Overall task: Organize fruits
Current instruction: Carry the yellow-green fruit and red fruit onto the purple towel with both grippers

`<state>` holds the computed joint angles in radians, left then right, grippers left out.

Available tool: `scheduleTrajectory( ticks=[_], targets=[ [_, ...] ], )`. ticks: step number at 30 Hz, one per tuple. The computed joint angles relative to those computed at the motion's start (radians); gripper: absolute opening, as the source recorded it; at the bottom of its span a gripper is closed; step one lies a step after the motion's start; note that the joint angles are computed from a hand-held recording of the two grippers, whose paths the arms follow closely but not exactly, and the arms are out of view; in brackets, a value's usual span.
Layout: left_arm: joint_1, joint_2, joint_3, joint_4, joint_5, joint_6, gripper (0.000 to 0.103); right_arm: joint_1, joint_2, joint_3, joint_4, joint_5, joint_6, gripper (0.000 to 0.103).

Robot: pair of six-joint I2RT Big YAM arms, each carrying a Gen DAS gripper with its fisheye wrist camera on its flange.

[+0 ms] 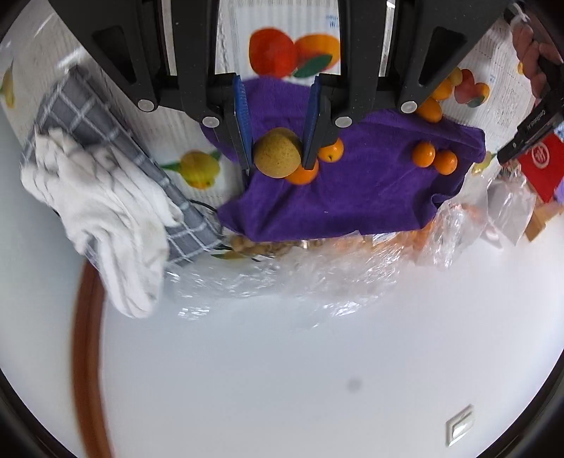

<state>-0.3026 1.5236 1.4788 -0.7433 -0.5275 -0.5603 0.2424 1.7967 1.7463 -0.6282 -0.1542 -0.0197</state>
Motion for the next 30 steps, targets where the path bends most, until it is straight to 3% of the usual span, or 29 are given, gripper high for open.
scheduleTrajectory(
  ticks=[6, 9, 17, 22, 30],
  targets=[
    [0.026, 0.030, 0.088, -0.068, 0.044, 0.027, 0.023, 0.014, 0.131, 0.158, -0.132, -0.015, -0.037, 0.028],
    [0.028, 0.069, 0.138, -0.098, 0.112, 0.046, 0.023, 0.020, 0.173, 0.205, -0.186, -0.015, -0.049, 0.027],
    [0.028, 0.194, 0.261, -0.180, 0.222, 0.016, 0.023, 0.019, 0.208, 0.235, -0.241, -0.035, -0.076, 0.028],
    [0.026, 0.255, 0.334, -0.259, 0.229, 0.016, 0.023, 0.007, 0.224, 0.255, -0.271, -0.070, -0.071, 0.028],
    [0.031, 0.294, 0.372, -0.305, 0.249, -0.001, 0.023, -0.001, 0.224, 0.252, -0.271, -0.098, -0.065, 0.029]
  ],
)
